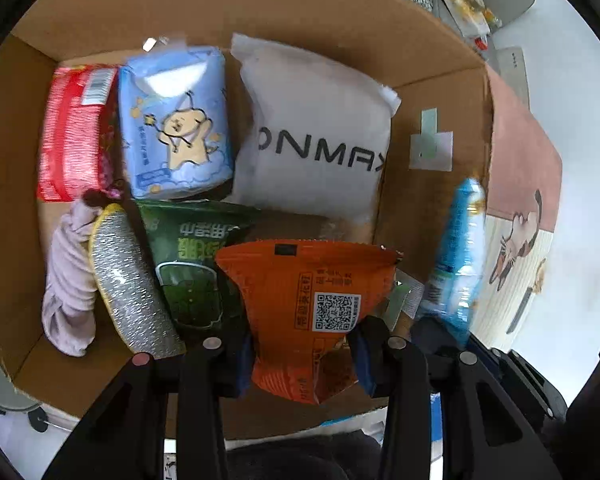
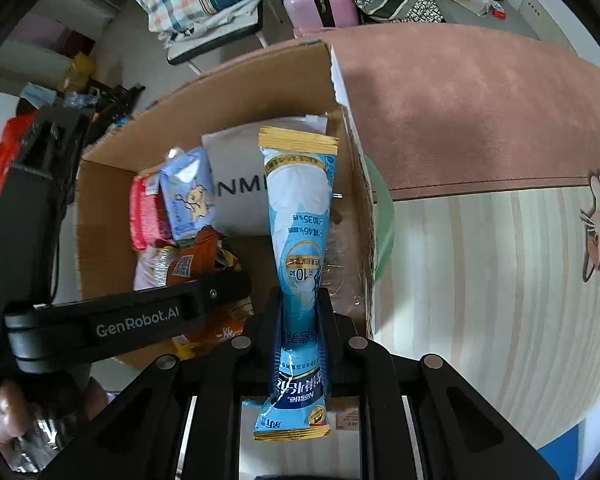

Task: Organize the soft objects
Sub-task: 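Lower the orange bag and blue tube into the box and open both tools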

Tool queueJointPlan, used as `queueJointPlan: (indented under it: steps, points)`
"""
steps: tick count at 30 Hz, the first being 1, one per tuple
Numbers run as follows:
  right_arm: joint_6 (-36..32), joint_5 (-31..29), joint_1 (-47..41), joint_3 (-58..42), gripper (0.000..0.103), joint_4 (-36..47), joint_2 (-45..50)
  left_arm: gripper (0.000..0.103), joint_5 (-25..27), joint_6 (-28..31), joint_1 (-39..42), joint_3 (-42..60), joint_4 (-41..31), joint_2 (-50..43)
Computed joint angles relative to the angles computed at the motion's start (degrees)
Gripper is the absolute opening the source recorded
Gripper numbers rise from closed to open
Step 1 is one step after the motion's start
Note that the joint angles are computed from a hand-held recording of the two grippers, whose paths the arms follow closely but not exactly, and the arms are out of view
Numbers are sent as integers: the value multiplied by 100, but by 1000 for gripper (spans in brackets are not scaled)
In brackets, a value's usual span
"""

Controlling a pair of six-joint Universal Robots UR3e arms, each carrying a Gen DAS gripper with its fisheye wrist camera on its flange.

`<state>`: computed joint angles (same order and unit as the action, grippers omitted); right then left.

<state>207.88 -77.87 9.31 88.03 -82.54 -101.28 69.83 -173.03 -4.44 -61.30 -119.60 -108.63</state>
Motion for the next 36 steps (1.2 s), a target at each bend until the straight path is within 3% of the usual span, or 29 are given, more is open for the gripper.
queueJointPlan:
  steps: [2,4,7,16,26,27,29,31,36]
  points:
    - [67,-91,115,-17,23,-55,177,40,-19,86,89,-105,-89,23]
    - [75,-254,261,-123,59,-111,449,49,1,89,86,-201,-39,42]
    - [55,-187,218,-44,61,-123,397,57,185,70,78,-296,200,168]
    - [30,-417,336,-627,66,442,412,57,602,264,350,-565,293,1105]
    - [199,-1010,811,-1130,69,944,422,58,1397,604,865,-1459,1097,2735]
    - [225,-1052,872,-1157,71,959,431,61,1413,674,928,-1514,1142,2856]
    - [299,-1130,984,-1207,75,964,467,89,1466,652,910,-1588,1324,2928]
    - [359,-1155,1062,-1219,86,923,491,95,1480,663,972,-1716,1497,3070]
    - [482,-1215,1208,-1404,100,913,610,97,1577,587,943,-1847,1671,3137]
